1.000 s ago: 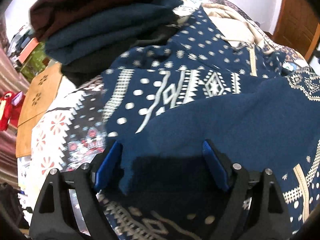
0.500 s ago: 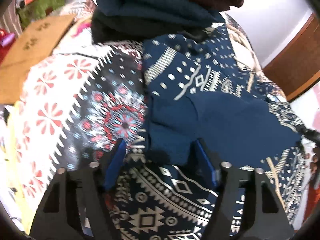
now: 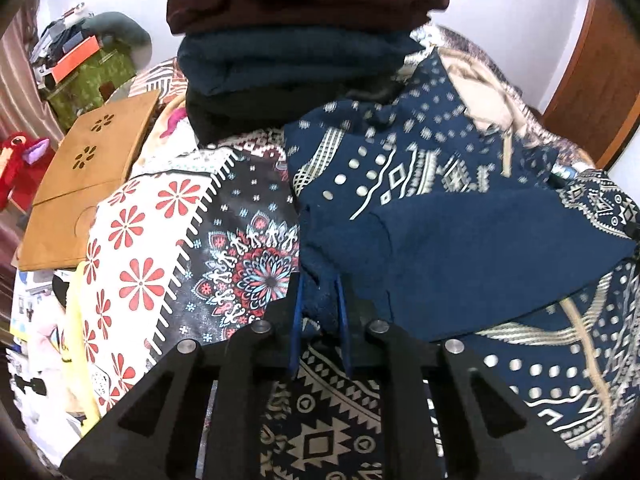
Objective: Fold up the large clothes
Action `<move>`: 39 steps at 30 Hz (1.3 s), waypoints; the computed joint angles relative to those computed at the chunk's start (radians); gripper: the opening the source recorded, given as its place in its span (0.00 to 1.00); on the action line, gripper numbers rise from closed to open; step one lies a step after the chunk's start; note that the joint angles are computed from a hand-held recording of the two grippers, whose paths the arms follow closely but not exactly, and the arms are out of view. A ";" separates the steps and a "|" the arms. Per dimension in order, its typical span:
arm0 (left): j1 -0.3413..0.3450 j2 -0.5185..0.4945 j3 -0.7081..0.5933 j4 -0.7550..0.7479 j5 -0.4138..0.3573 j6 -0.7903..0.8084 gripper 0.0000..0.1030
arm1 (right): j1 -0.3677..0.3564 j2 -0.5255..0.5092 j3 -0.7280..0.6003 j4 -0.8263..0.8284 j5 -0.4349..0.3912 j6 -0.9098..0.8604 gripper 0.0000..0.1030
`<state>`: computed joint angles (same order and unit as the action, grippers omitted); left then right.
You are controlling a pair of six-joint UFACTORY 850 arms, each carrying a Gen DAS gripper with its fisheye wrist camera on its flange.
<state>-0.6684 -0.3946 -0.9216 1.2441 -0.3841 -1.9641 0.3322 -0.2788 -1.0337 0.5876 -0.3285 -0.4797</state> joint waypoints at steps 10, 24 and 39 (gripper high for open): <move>0.030 0.006 -0.014 -0.163 0.007 0.193 0.39 | -0.055 0.023 -0.031 0.010 -0.086 0.049 0.37; 0.022 -0.054 -0.311 -0.041 -0.009 0.317 0.54 | -0.058 -0.013 -0.184 0.075 0.006 0.001 0.44; 0.095 -0.528 -0.990 -0.748 -0.035 1.142 0.55 | -0.058 -0.401 -0.634 -0.070 -0.184 0.180 0.45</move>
